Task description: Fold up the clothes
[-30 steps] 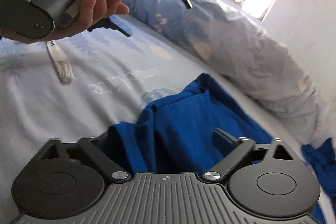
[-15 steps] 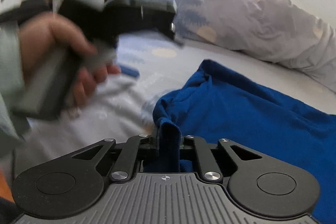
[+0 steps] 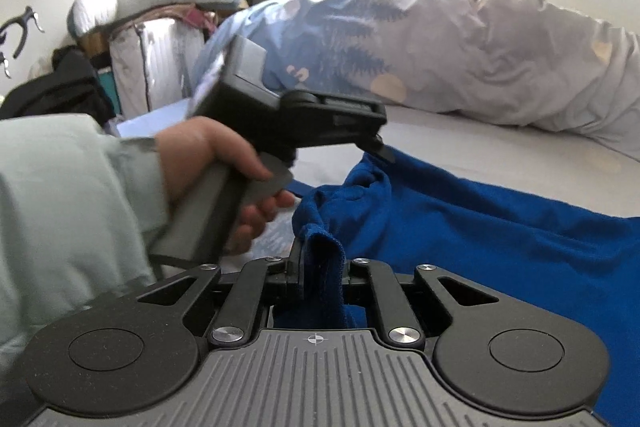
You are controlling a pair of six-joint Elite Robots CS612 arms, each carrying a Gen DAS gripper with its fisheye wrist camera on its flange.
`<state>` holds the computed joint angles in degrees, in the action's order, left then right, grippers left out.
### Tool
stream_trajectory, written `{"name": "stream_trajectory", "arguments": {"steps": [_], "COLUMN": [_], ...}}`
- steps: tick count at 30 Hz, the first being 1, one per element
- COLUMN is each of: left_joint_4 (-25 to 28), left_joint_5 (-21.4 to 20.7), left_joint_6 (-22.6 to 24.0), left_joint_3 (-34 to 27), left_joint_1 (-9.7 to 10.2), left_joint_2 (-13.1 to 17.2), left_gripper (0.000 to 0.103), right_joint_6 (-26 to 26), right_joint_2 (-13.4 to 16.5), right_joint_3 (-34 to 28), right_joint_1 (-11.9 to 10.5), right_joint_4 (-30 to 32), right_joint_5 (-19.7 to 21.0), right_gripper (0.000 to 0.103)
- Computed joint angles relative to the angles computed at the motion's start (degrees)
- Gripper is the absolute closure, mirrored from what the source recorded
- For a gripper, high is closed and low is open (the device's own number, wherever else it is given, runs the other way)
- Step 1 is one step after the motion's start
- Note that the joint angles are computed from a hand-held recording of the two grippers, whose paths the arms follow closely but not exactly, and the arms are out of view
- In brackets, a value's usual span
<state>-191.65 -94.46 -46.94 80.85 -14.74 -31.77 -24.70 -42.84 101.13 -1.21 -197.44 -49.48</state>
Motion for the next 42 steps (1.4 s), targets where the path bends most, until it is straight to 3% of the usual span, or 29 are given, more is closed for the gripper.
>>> {"name": "stream_trajectory", "arguments": {"steps": [1, 4, 5, 6, 7, 8, 9, 12, 17, 19, 22, 27, 31, 37, 42], "left_joint_4": [-0.23, 1.83, 2.51, 2.97, 3.42, 3.89, 4.43, 5.11, -1.99, -2.69, -3.00, 3.22, 10.08, 20.28, 28.78], "left_joint_5": [0.02, -0.11, -0.51, -1.83, -3.14, -4.24, -4.47, -2.87, -4.02, -2.40, -1.93, -0.37, 0.69, 1.75, 3.42], "left_joint_6": [0.21, 2.07, 2.76, 2.49, 2.21, 2.02, 2.12, 2.07, -3.77, -2.54, -4.22, -1.16, 1.25, 4.28, 5.46], "left_joint_3": [-0.54, -2.11, -2.36, -2.70, -3.02, -3.31, -3.42, -3.01, -1.94, -1.05, -1.33, -4.64, -10.83, -21.34, -30.89], "left_joint_1": [0.01, -0.02, -0.02, 0.11, 0.23, 0.30, 0.19, -0.28, -0.29, -0.94, -1.68, -4.12, -6.46, -9.57, -11.69], "left_joint_2": [0.38, 0.98, 1.00, 1.14, 1.29, 1.42, 1.42, 0.76, 0.58, -0.28, -0.94, -2.06, -0.56, 3.69, 8.69], "left_gripper": [0.000, 0.018, 0.031, 0.055, 0.066, 0.087, 0.091, 0.093, 0.093, 0.093, 0.093, 0.093, 0.094, 0.094, 0.094], "right_joint_6": [0.04, -0.34, -0.83, -1.07, -1.34, -1.61, -1.89, -1.31, 3.66, 5.57, 7.80, 16.57, 23.69, 33.69, 39.01], "right_joint_2": [-0.17, -0.71, -0.88, -0.92, -1.00, -1.09, -1.16, -1.01, -0.86, -0.90, -0.47, 0.33, 0.83, 2.59, 4.15], "right_joint_3": [0.04, 0.44, 0.63, 0.74, 0.82, 0.90, 0.97, 0.56, -0.28, -0.28, -0.35, -0.35, -0.49, -1.12, -2.46], "right_joint_1": [-0.22, -0.68, -0.78, -0.69, -0.82, -0.95, -1.08, -1.67, -3.42, -4.54, -6.14, -8.82, -11.04, -14.92, -17.84], "right_joint_4": [0.17, 1.03, 1.25, 0.91, 1.01, 1.12, 1.23, 1.82, 2.59, 2.35, 1.05, -4.54, -9.43, -15.29, -15.93], "right_joint_5": [0.41, 0.91, 1.03, 0.92, 1.19, 1.47, 1.74, 2.83, 5.60, 7.64, 9.94, 11.67, 11.88, 9.07, 5.71], "right_gripper": [0.090, 0.090, 0.090, 0.090, 0.090, 0.090, 0.090, 0.090, 0.090, 0.090, 0.090, 0.090, 0.091, 0.094, 0.095]}}
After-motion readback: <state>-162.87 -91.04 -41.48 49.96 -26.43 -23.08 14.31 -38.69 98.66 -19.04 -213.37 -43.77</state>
